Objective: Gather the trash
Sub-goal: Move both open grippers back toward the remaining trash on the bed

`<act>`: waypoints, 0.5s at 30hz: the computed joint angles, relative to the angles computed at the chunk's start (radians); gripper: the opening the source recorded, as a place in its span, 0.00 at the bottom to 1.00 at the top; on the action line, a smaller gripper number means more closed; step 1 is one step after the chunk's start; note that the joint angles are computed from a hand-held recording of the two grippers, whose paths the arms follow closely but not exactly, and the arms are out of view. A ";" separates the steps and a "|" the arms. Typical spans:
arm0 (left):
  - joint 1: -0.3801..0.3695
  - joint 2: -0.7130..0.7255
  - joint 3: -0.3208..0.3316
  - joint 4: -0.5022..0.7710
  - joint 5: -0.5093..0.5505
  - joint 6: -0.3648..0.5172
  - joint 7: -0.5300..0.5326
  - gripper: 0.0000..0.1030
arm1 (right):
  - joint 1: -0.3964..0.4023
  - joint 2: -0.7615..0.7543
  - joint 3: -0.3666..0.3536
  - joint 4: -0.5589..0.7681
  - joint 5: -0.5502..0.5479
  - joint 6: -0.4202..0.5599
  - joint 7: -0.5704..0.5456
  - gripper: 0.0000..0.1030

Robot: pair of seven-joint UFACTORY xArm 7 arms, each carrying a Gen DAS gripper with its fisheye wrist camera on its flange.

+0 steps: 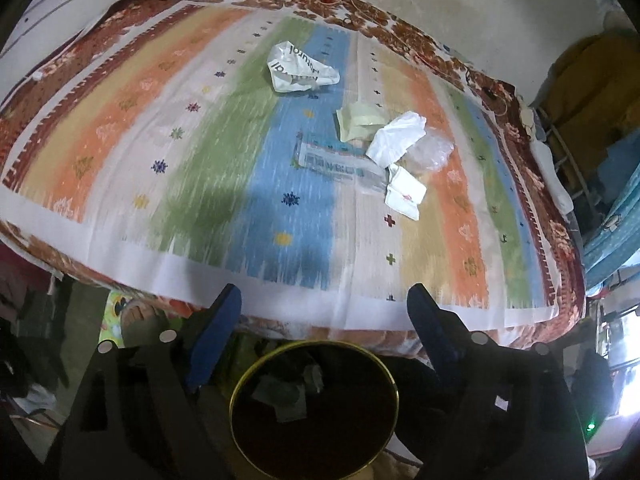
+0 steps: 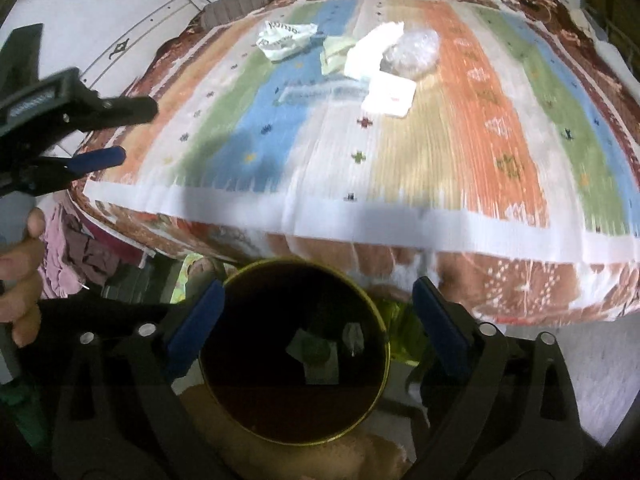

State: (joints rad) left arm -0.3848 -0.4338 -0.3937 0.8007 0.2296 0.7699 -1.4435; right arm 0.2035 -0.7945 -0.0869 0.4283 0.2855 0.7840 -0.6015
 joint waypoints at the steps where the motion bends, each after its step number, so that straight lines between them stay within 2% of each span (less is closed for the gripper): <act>1: 0.000 0.003 0.005 0.000 -0.001 -0.004 0.008 0.82 | 0.005 0.006 0.001 0.006 0.004 -0.009 -0.003 0.90; 4: 0.011 0.019 0.012 0.007 0.009 -0.008 0.018 0.89 | 0.016 0.029 0.014 0.026 0.003 -0.036 -0.005 0.90; 10: 0.033 0.054 0.028 0.028 0.041 -0.010 0.034 0.94 | 0.032 0.102 0.020 0.091 0.016 -0.096 0.002 0.91; 15: 0.054 0.080 0.039 0.057 0.089 0.009 0.061 0.94 | 0.034 0.187 0.030 0.147 0.010 -0.157 0.001 0.91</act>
State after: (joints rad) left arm -0.3306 -0.3540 -0.3545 0.8573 0.3186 0.7787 -1.3825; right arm 0.2373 -0.6078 -0.0570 0.5754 0.2960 0.6267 -0.6007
